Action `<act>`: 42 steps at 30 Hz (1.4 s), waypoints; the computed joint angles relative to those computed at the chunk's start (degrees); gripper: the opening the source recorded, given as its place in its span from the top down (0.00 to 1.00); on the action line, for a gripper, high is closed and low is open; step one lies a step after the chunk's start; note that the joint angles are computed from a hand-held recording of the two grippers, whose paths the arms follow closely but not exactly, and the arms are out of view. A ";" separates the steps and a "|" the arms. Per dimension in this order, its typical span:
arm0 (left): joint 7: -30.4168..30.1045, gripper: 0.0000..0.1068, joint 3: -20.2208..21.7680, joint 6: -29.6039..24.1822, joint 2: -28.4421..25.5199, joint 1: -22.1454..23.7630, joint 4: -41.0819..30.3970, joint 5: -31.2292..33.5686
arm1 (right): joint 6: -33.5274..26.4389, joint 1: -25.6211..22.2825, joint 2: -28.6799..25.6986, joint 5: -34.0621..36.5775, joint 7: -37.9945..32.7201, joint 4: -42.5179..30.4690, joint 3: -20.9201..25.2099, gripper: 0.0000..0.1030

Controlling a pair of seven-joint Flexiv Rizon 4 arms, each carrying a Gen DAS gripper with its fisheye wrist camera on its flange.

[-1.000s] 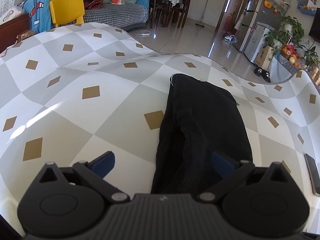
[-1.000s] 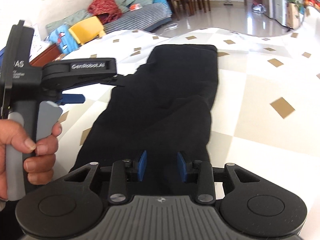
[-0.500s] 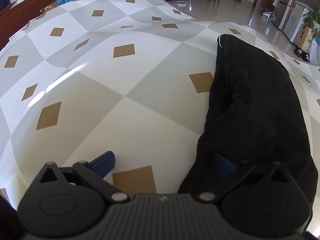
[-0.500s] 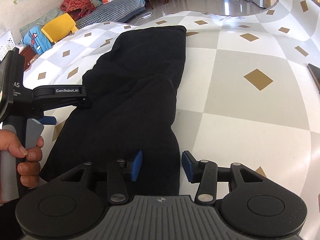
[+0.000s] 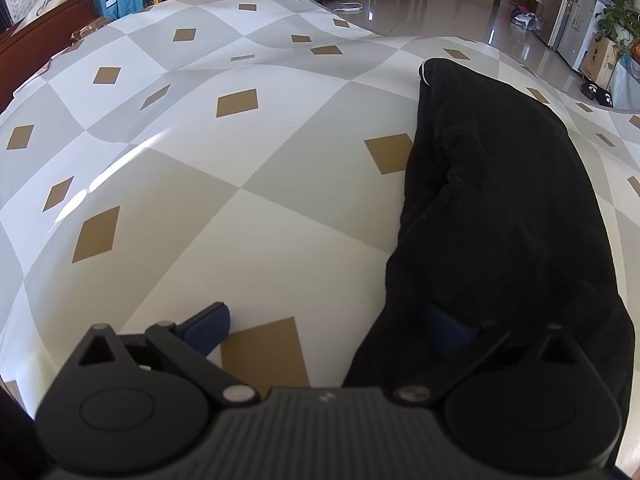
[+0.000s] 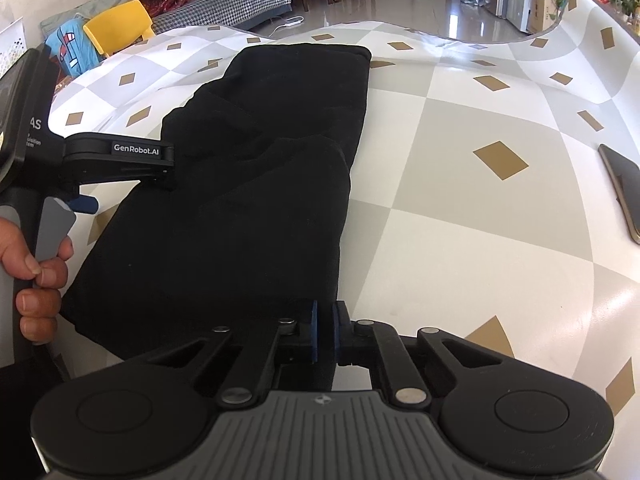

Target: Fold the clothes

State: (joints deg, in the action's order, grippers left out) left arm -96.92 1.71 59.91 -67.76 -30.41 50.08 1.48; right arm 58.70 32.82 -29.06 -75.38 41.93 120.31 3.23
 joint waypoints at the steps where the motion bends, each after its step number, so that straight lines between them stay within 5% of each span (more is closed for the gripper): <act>1: -0.13 0.04 0.26 0.36 0.18 -0.16 0.23 0.28 | 0.12 0.00 0.03 0.11 0.07 0.10 0.12 0.93; 13: 0.78 0.04 -0.13 9.64 3.50 -0.23 6.28 0.76 | 6.47 -0.31 -0.72 1.06 -0.90 0.46 0.02 0.91; 24: 8.65 0.04 -4.29 16.13 5.66 0.77 11.81 -2.33 | 2.80 -1.32 2.56 -6.16 11.38 2.92 -0.20 0.78; 35: 20.86 0.04 -9.43 18.46 6.70 1.94 16.59 -5.29 | 2.37 -5.98 3.39 -9.70 17.00 3.58 0.63 0.68; 42: 26.16 0.04 -9.83 13.35 5.91 1.42 16.00 -7.56 | 3.80 -8.81 3.19 -12.70 17.77 2.95 0.39 0.64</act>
State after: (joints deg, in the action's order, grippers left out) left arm -70.76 -8.11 73.26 -61.86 -28.99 66.08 -6.08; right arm 62.50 24.00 -25.87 -88.07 59.70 123.26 3.61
